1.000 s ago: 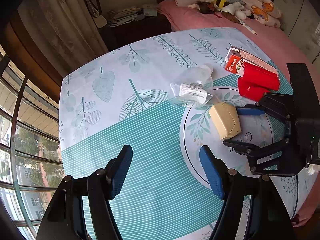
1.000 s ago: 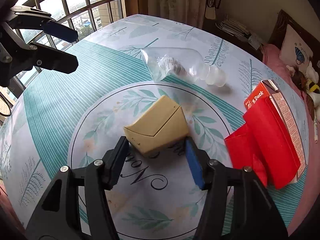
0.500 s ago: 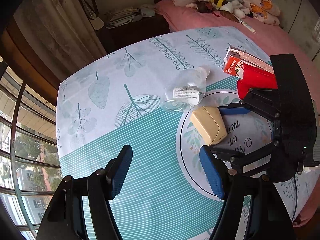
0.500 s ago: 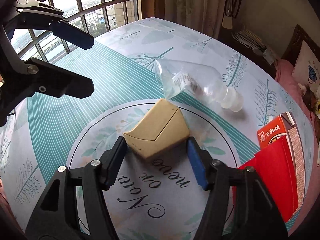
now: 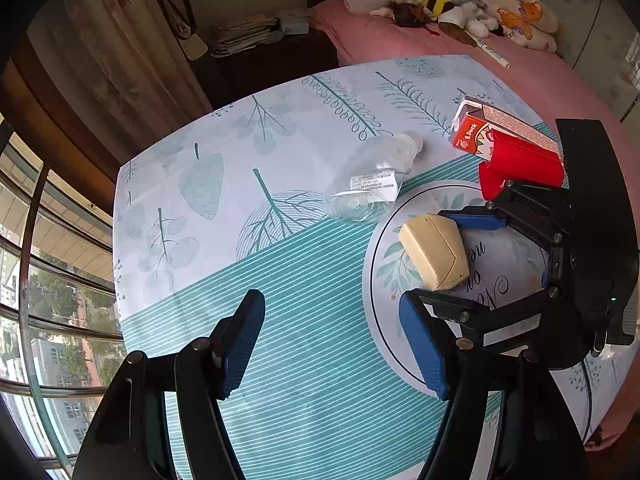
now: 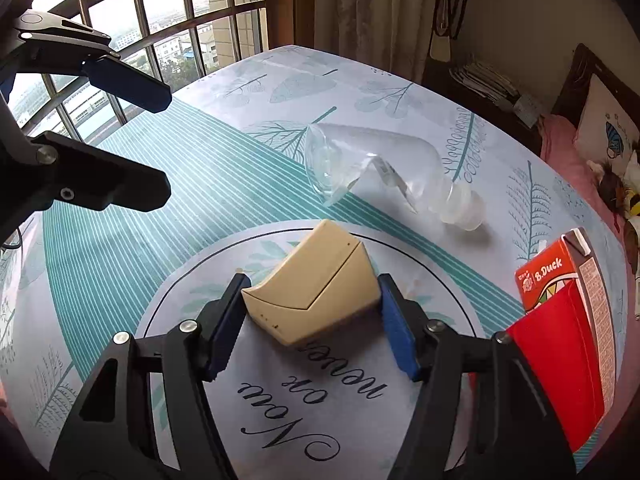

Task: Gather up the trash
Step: 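Grasp the beige box with the right tool while the left tool grasps the clear plastic bottle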

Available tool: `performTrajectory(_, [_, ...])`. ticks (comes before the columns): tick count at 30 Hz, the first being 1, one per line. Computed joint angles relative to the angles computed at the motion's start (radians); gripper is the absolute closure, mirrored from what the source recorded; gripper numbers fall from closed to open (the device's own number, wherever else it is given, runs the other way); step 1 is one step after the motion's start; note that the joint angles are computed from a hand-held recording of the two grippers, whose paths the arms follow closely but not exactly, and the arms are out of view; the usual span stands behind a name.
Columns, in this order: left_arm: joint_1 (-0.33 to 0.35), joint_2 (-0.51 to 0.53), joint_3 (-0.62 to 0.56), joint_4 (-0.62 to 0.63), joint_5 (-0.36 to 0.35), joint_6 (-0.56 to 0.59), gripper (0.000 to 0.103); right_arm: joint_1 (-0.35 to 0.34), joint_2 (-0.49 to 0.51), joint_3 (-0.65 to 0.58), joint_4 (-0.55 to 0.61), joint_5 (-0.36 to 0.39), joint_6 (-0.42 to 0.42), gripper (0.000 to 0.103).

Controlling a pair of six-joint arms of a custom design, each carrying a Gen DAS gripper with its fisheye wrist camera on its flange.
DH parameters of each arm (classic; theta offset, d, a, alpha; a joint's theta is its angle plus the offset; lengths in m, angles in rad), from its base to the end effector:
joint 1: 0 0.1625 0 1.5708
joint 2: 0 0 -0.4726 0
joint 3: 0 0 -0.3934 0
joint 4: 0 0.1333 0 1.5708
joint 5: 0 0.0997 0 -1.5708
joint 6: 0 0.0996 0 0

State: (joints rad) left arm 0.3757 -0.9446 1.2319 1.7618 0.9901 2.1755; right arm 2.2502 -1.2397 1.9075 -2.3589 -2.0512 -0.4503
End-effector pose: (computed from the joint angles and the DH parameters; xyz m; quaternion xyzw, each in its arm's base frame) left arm -0.4217 -0.3684 0.4059 0.1737 0.9170 -0.1385 0.3312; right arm 0.4274 -0.3902 0.2901 0.5069 -0.8266 0.0851 0.2292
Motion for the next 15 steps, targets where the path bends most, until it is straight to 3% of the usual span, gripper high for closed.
performTrajectory(4, [0.023,0.043,-0.066,-0.007,-0.004,0.083,0.032,0.014,-0.052,0.028,-0.022,-0.016,0.099,0.042])
performTrajectory(9, [0.062,0.152,-0.221,0.01,-0.011,0.226,0.032,0.028,-0.123,0.045,0.004,-0.054,0.305,0.042])
performTrajectory(15, [0.121,0.329,-0.375,0.167,-0.019,0.334,0.035,0.056,-0.198,0.071,0.047,-0.104,0.504,0.042])
